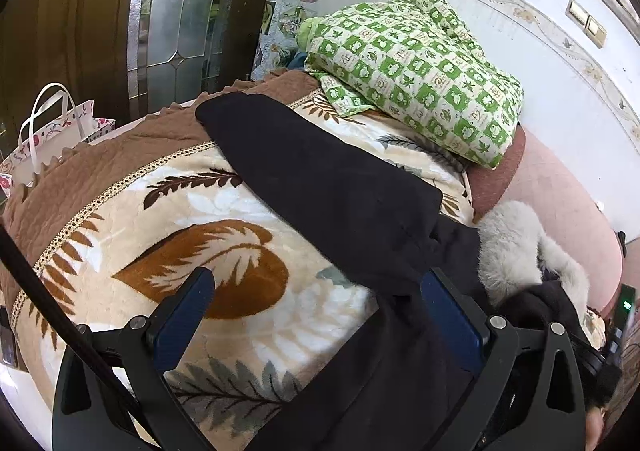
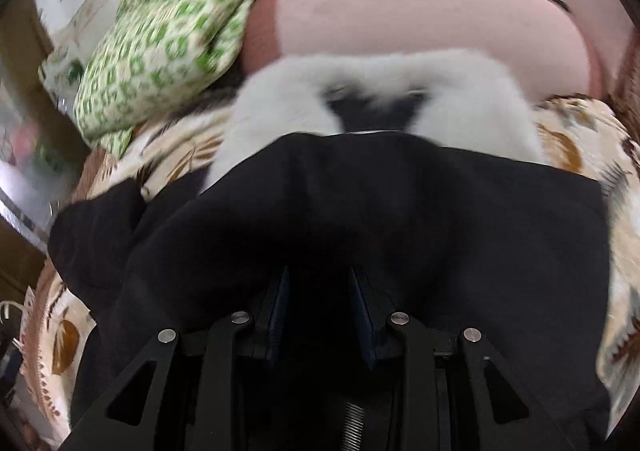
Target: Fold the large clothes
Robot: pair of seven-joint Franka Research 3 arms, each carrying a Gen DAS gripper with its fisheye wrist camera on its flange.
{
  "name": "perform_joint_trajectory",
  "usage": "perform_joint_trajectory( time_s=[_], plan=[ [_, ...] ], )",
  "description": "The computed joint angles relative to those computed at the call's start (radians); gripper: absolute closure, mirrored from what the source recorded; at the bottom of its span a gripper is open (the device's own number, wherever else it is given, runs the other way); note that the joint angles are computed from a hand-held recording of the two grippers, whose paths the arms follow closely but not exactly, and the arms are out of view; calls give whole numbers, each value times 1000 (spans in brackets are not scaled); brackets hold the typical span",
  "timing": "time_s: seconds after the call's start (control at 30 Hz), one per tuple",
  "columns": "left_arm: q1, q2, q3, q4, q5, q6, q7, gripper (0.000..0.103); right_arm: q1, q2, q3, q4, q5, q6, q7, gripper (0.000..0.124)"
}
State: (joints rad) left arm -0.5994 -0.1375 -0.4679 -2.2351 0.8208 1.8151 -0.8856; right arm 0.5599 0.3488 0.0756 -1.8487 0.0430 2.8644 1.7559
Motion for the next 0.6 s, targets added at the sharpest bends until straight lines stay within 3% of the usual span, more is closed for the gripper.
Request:
perform_joint_trajectory(
  time_s=[0.1, 0.23, 0.33, 0.4, 0.43, 0.47, 0.53, 0.6],
  plan=[
    [-2, -1, -2, 3, -3, -15, 0, 0, 21, 79, -3, 104, -5, -51, 25, 89],
    [-2, -6, -2, 0, -6, -15, -3, 0, 75, 151, -54, 208, -74, -138, 91, 82],
    [-1, -5, -1, 1, -14, -24, 6, 0, 46, 155, -21, 254, -53, -218, 57, 81],
    [1, -15, 3, -9, -16, -6, 6, 0, -9, 82, 34, 161, 18, -140, -15, 80],
    [2, -20, 3, -15, -15, 5, 1, 0, -39, 26, 66, 86, 59, -84, -77, 73],
    [4, -20, 2, -15, -13, 10, -2, 0, -57, -28, 86, 16, 84, -44, -137, 58],
    [7, -15, 2, -11, -7, 20, 0, 0, -53, -104, 82, -90, 74, 3, -203, 38],
    [8, 3, 1, 6, -5, 16, 14, 0, -9, -159, 30, -179, -55, 12, -193, 37]
  ],
)
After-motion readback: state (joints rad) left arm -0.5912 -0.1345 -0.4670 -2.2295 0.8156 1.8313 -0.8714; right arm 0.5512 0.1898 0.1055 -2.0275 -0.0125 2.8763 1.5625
